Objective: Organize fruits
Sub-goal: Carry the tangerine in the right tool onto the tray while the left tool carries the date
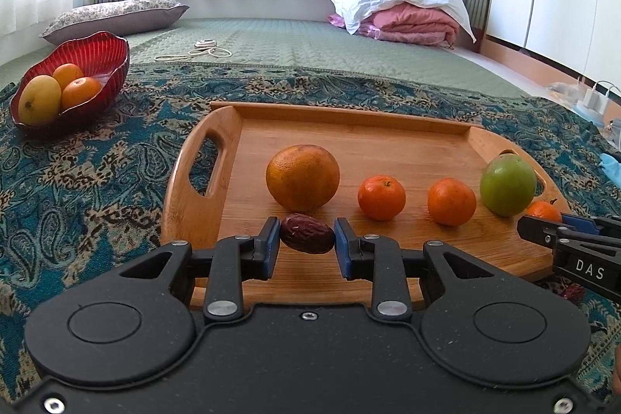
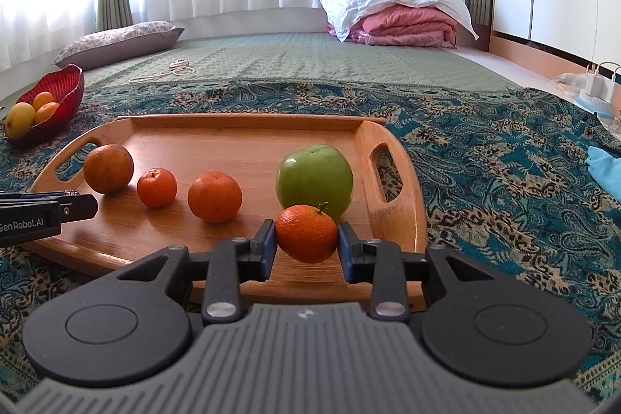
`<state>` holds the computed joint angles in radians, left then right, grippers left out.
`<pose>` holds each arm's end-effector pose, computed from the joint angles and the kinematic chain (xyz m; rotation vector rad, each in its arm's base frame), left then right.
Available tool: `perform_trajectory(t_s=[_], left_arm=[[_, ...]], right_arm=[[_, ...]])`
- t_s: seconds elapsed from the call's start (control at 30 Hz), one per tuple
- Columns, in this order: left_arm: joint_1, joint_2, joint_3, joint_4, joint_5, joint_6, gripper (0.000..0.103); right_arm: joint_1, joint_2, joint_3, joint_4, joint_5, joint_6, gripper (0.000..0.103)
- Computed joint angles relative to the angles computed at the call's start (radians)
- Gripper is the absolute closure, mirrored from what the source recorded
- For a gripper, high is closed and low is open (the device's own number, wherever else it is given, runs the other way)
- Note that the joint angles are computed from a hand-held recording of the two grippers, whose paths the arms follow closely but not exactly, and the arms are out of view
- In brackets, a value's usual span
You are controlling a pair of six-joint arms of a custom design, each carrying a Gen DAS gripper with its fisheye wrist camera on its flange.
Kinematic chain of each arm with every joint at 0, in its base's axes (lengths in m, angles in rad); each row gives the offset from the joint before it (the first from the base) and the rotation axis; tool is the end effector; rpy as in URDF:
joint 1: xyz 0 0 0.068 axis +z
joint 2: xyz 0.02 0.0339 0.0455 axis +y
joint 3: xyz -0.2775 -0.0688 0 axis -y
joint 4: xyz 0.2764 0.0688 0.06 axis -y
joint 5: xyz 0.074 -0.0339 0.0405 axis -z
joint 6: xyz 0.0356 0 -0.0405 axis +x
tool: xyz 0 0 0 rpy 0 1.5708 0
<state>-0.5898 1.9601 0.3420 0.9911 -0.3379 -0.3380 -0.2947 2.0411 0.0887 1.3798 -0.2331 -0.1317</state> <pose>0.2221 -0.1344 0.0282 0.0844 2.1603 -0.1633 0.1840 -0.0473 0.0231 0.0378 2.1257 -0.0019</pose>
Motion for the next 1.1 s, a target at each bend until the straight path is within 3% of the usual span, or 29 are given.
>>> perform_trajectory(t_s=[0.33, 1.0, 1.1], left_arm=[[0.014, 0.039, 0.038, -0.012, 0.008, 0.005, 0.075], [0.020, 0.060, 0.057, -0.015, 0.011, 0.015, 0.074], [0.019, 0.059, 0.056, -0.017, 0.011, 0.014, 0.075]], right_arm=[[0.012, -0.001, 0.048, -0.078, 0.031, 0.016, 0.065], [0.001, 0.011, 0.066, -0.097, 0.024, 0.015, 0.063], [0.000, 0.010, 0.065, -0.097, 0.023, 0.015, 0.058]])
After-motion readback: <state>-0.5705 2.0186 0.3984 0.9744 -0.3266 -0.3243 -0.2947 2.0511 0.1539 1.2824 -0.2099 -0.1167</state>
